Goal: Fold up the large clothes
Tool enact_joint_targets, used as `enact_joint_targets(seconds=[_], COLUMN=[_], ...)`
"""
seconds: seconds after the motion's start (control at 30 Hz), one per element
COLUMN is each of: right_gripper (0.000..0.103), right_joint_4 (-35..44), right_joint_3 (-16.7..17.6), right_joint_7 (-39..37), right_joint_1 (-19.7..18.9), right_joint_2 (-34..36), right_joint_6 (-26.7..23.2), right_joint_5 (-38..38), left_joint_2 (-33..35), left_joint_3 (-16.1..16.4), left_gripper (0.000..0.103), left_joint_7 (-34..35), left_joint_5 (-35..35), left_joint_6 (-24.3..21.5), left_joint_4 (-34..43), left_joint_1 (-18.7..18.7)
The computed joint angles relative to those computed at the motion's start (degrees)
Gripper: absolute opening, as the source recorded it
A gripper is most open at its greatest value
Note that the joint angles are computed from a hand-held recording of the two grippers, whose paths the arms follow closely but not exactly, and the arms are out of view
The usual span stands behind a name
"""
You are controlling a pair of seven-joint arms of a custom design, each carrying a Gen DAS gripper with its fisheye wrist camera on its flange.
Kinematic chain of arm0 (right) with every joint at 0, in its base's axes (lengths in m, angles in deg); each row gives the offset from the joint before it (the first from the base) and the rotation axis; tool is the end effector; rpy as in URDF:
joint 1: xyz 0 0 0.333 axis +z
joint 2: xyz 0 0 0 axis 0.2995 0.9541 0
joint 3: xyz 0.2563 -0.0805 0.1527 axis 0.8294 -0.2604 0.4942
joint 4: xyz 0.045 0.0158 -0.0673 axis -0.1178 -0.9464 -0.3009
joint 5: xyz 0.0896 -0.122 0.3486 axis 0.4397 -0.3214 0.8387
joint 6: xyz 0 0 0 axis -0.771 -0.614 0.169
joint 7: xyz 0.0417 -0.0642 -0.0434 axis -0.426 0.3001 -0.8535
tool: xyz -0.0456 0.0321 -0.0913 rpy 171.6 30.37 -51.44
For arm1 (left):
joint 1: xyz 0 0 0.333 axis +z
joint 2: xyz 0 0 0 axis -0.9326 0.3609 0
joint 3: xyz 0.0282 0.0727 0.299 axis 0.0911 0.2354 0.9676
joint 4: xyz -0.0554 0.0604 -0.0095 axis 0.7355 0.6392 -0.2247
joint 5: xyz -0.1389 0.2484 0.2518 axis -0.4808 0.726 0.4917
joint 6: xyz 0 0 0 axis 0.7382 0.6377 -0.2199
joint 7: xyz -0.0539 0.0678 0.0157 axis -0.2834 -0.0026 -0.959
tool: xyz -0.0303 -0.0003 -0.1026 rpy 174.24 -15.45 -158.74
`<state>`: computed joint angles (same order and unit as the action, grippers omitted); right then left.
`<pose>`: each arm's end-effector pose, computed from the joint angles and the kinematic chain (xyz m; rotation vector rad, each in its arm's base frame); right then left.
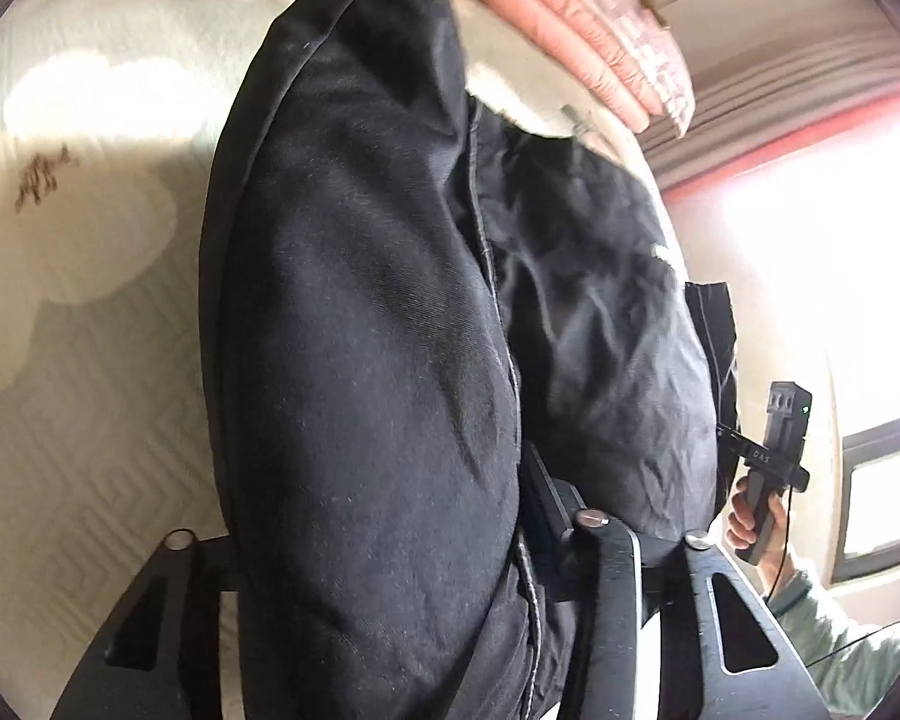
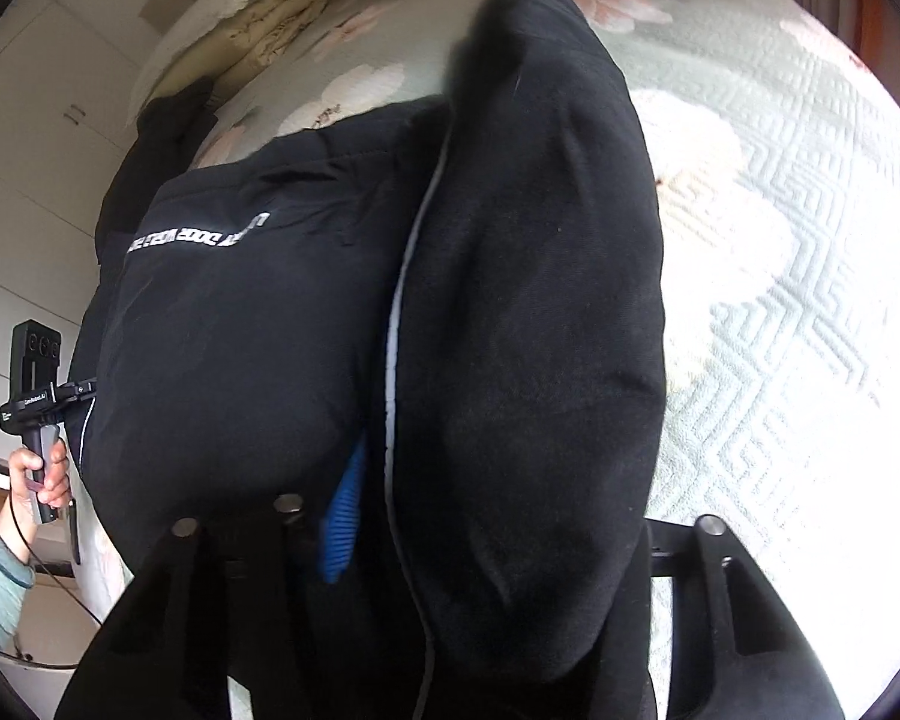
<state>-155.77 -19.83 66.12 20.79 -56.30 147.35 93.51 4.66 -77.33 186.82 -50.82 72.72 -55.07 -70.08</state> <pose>0.5582 0.0232 0.3877 -1.8133 1.8205 -0.0218 0.6177 -0.1567 0.3633 1.8822 -1.9518 0.9821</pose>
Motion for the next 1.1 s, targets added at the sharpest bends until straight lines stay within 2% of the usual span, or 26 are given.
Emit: enact_joint_targets(seconds=[0.1, 0.23, 0.5, 0.57, 0.73, 0.8, 0.83, 0.87, 0.9, 0.93, 0.97, 1.0, 1.03, 1.07, 1.1], right_gripper=[0.036, 0.032, 0.028, 0.028, 0.022, 0.019, 0.016, 0.016, 0.015, 0.016, 0.017, 0.022, 0.029, 0.032, 0.041], right_joint_4=[-1.20, -3.54, -9.45, -11.84, -16.56, -19.18, -20.12, -21.11, -21.84, -22.61, -22.71, -22.96, -23.31, -23.67, -24.09], right_joint_3=[0.29, -0.37, -3.42, -5.42, -6.31, -7.67, -9.70, -9.72, -7.75, -3.78, -1.80, -1.83, -3.31, -3.44, -3.32], right_joint_7=[1.07, 0.47, 0.58, -0.66, 2.48, 3.39, 2.81, 3.04, 5.82, 11.39, 14.75, 15.61, 18.68, 20.76, 21.99], right_joint_1=[0.82, 2.26, 6.50, 7.24, 9.52, 10.47, 12.48, 12.77, 12.09, 9.60, 7.76, 7.18, 7.53, 6.70, 5.85], right_joint_2=[-2.02, -6.10, -15.63, -19.13, -27.29, -31.74, -33.96, -36.60, -38.08, -39.15, -39.45, -39.37, -38.80, -38.08, -37.46], right_joint_6=[2.01, 2.65, 0.89, -0.83, -3.17, -4.74, -6.10, -7.65, -7.41, -7.13, -9.25, -10.66, -11.76, -11.69, -10.48], right_joint_5=[-0.73, 0.80, -2.38, -1.96, -5.18, -6.09, -4.85, -4.04, -7.25, -14.47, -17.76, -17.61, -18.99, -20.80, -23.30], left_joint_2=[-3.43, -6.88, -14.04, -17.82, -24.90, -27.89, -29.17, -30.76, -32.30, -33.47, -34.13, -34.51, -34.20, -33.33, -32.37], left_joint_3=[-1.48, -0.92, 2.18, 3.90, 6.29, 7.13, 7.34, 7.70, 7.96, 7.77, 7.64, 7.50, 7.66, 8.31, 8.99], left_gripper=[0.039, 0.038, 0.038, 0.038, 0.038, 0.038, 0.038, 0.038, 0.038, 0.038, 0.038, 0.038, 0.038, 0.038, 0.038], left_joint_7=[5.35, 9.08, 14.45, 16.75, 17.16, 17.63, 17.53, 17.75, 18.11, 17.81, 17.36, 16.36, 15.37, 15.01, 14.96], left_joint_5=[-6.68, -11.32, -18.54, -20.22, -21.57, -22.72, -22.79, -23.07, -23.07, -21.18, -19.03, -16.69, -15.95, -16.35, -17.24], left_joint_6=[1.92, 2.42, -1.00, -3.16, -5.83, -6.95, -7.10, -7.68, -8.31, -8.37, -8.14, -7.69, -6.95, -6.19, -5.91], left_joint_4=[-3.05, -5.52, -11.07, -15.01, -20.73, -23.35, -24.24, -25.44, -26.60, -27.48, -27.95, -28.57, -29.02, -29.61, -29.77], left_joint_1=[0.92, 0.06, -1.27, -0.75, -2.37, -3.26, -3.80, -4.30, -4.89, -5.43, -5.84, -6.13, -6.37, -6.34, -6.23])
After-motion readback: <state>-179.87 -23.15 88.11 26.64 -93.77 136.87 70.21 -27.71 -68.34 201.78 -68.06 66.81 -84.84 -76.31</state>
